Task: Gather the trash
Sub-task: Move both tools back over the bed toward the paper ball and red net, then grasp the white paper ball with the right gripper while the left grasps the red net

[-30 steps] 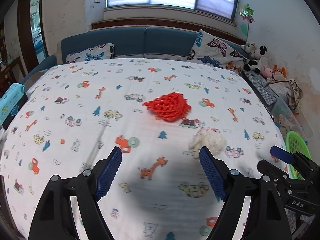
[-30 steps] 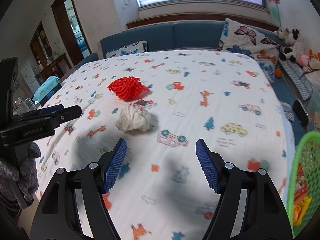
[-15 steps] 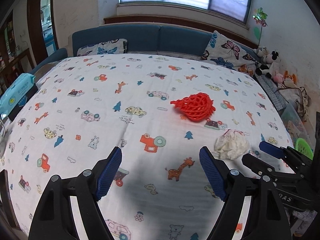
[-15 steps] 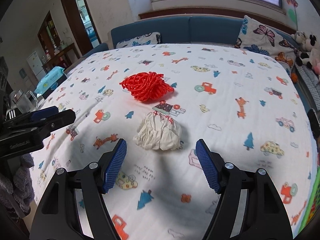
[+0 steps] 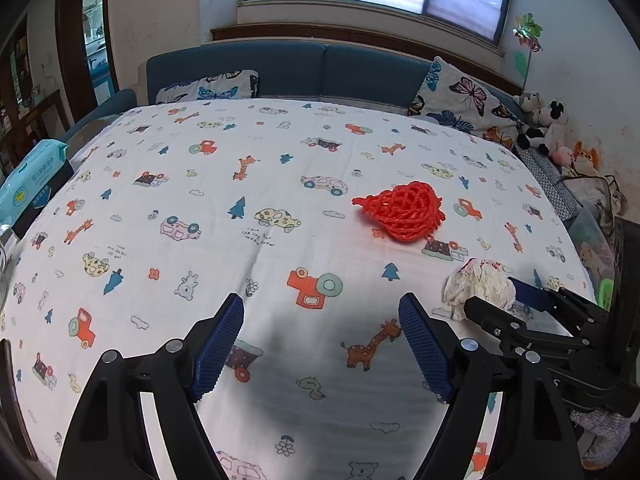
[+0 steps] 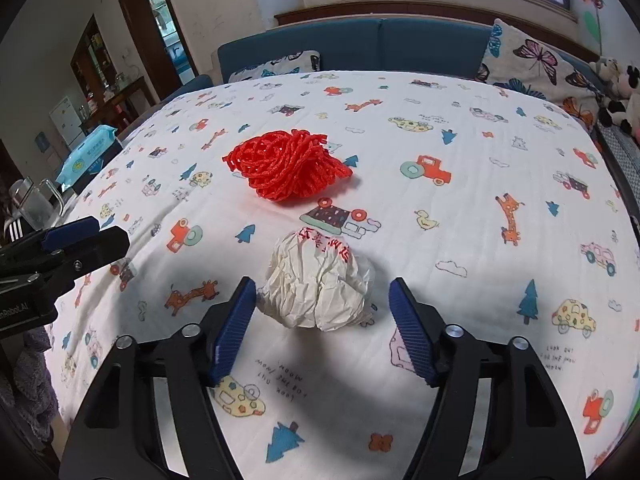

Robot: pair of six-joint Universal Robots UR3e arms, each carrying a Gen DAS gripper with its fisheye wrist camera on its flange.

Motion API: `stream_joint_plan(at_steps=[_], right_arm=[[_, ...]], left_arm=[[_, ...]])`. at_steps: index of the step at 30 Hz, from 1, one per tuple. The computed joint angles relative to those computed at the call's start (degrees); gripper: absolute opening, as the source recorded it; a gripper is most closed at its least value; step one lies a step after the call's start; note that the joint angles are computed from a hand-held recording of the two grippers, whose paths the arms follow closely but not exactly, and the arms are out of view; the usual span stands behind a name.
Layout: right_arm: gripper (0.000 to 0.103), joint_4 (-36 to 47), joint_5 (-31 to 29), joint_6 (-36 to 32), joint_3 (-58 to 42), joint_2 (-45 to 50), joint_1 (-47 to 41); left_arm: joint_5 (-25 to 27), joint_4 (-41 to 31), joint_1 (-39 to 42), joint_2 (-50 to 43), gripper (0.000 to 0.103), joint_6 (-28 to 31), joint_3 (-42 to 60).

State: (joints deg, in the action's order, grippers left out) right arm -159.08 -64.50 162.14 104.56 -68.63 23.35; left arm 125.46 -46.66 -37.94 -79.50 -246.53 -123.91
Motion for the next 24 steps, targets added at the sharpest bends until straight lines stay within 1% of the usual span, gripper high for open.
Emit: stream_joint_plan(at_steps=[2, 7, 14, 24], right_arm=[[0.059, 0.85, 0.53, -0.35, -0.41, 0.38, 0.04], [0.055, -1.39, -0.64, -0.73, 1.46, -0.51, 0.53], [0.054, -2.19, 0.80, -0.74, 4.49, -3.42, -1.99], [0.054, -1.33, 2.49, -3.74, 9.64, -9.90, -6.44]], left_arm=[[0.12, -0.01, 0.09, -0.02, 0.077, 0.01, 0.04], [-0.36, 1.56, 0.84, -0.29, 0.077, 0.71, -0.56], [-0.94, 4.19, 1.88, -1.65, 0.077, 2.06, -0.54], [-3.00, 10.59, 5.09, -5.88, 0.078, 5.82, 0.79]])
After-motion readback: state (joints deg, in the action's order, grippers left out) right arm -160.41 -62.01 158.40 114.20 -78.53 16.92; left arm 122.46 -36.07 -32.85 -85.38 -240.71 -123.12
